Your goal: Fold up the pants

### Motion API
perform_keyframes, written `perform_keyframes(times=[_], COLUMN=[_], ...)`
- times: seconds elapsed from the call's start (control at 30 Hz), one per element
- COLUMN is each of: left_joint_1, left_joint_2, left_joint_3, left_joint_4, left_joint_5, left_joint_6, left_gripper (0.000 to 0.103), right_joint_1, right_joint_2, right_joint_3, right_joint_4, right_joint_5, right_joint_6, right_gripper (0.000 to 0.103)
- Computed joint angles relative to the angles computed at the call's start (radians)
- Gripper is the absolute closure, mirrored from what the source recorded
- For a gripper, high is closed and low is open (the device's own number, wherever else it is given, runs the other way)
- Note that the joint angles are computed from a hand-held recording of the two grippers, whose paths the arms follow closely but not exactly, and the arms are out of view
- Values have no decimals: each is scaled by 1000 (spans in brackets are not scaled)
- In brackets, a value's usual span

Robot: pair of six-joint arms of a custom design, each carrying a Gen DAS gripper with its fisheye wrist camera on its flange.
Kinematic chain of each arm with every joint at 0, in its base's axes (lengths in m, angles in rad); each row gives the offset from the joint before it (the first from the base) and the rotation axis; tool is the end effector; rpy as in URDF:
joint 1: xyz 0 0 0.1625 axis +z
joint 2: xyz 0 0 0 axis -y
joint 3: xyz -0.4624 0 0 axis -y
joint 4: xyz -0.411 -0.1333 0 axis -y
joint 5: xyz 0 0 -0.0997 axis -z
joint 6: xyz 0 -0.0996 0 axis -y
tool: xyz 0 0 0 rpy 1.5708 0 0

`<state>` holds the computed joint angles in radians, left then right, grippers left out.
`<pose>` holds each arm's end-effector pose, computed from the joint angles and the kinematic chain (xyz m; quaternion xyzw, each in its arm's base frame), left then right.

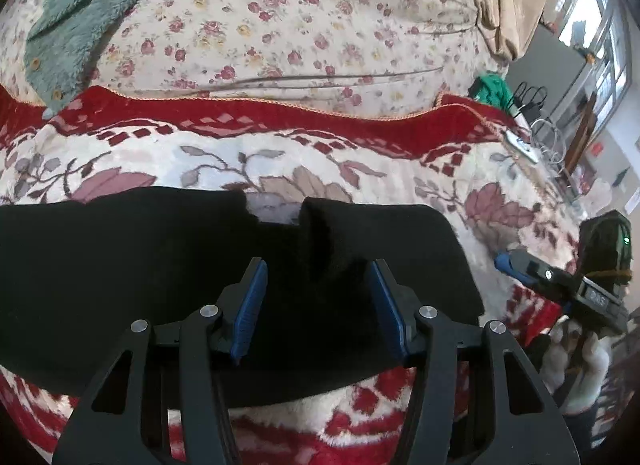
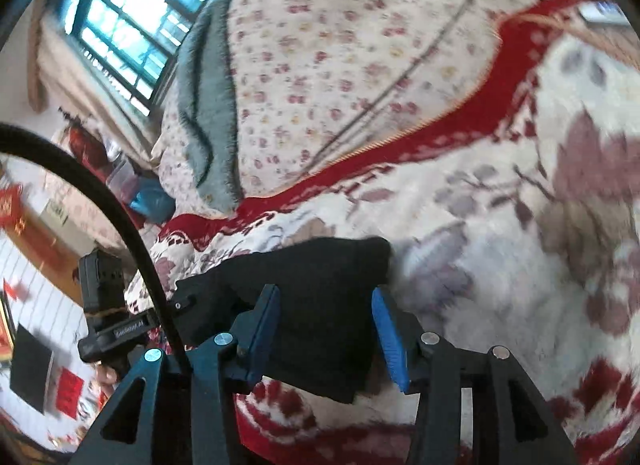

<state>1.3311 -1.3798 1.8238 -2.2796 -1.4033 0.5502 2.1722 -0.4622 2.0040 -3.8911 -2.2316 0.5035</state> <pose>0.0077 -0.5998 0.3713 0.3699 0.9160 -0.1172 0.1023 0.3718 -0.4143 -0.0281 -0.0801 -0.8801 0.4631 0.0671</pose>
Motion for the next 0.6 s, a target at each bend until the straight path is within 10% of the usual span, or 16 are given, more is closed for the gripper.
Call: perform_keyframes(times=[0.4,0.47,0.6], left_joint_1=[-18,-23,-24], left_joint_2=[49,43,31], left_joint_3=[30,44,65], left_joint_4=[-51,-49,-63], left_joint_5=[-11,-9,8], left_joint_6=[24,59,100], left_gripper=[52,88,95], right_joint_1=[-49,-60,-67], right_joint_2=[23,26,29], right_joint_3=[-2,-8,-31], right_joint_4=[26,36,72], right_joint_5=[63,72,83], right_joint_6=[3,7,-25], right_gripper=[57,57,55])
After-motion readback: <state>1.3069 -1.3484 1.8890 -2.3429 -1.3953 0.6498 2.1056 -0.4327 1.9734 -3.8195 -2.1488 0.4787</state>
